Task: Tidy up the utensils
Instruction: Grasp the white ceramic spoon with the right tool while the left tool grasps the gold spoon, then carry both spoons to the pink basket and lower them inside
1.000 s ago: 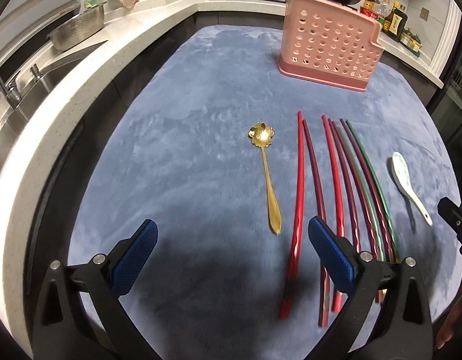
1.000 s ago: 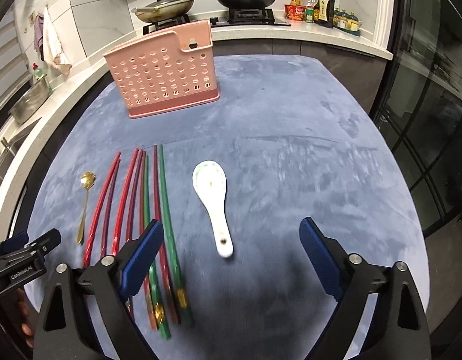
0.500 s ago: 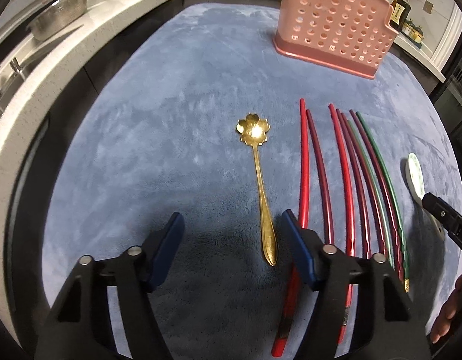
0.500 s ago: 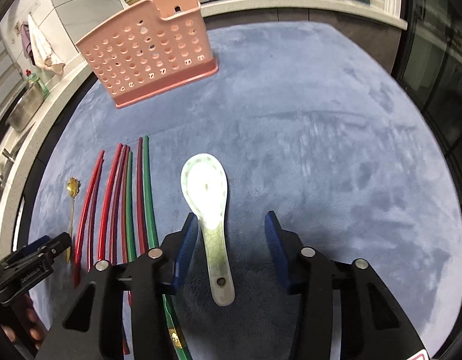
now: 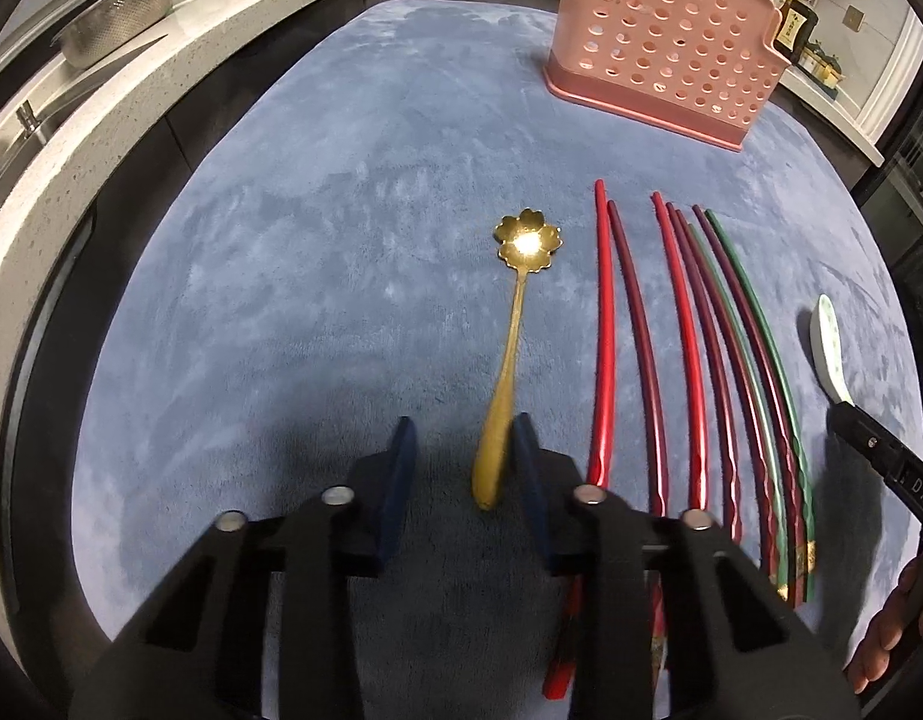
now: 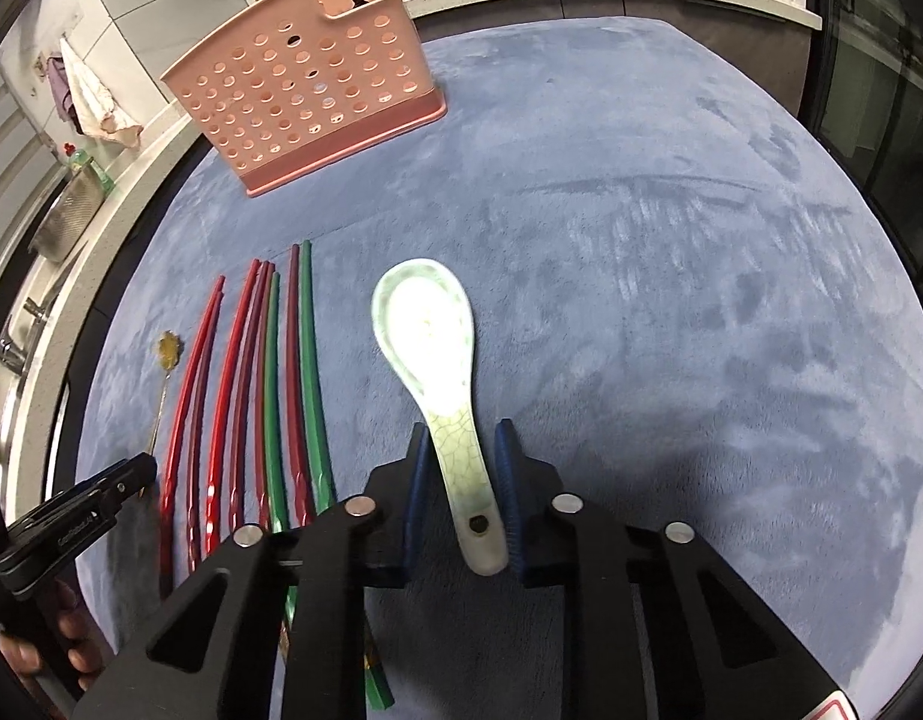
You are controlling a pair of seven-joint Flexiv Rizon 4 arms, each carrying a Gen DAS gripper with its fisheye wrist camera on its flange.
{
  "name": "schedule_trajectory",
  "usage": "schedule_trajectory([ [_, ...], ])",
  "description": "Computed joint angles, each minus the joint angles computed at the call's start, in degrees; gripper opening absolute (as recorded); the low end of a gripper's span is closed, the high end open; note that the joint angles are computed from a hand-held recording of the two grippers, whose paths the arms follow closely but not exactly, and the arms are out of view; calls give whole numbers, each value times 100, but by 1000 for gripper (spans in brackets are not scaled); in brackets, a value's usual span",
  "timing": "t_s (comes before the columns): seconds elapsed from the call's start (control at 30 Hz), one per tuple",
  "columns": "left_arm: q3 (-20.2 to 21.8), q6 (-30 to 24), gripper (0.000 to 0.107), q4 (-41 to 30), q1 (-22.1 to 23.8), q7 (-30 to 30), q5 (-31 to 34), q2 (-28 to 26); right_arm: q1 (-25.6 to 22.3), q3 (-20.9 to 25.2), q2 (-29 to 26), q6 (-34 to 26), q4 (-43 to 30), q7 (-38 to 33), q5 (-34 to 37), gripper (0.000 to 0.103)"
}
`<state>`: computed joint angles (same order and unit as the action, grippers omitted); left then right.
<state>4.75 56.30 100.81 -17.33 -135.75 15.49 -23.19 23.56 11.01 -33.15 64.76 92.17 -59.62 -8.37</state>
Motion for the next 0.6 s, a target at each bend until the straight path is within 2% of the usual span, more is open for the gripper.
schedule_trajectory([
  [0.1, -46, 111, 14, 96, 40, 67, -76, 47, -14, 49, 36, 4, 40, -60, 33, 13],
  [0.23, -79, 289, 12, 219, 57, 135, -169, 126, 48, 0, 144, 72, 184, -22, -23, 13],
  [0.53, 57, 270, 9, 273, -119, -228, 283, 489, 86, -54, 499, 220, 555, 146, -123, 13],
  [0.57, 57, 261, 8, 258, -124, -278, 360, 525, 112, -91, 549, 250, 604, 185, -187, 13],
  [0.6, 60, 269, 2, 260, -129, -333, 445, 576, 143, -135, 594, 282, 644, 231, -265, 13],
])
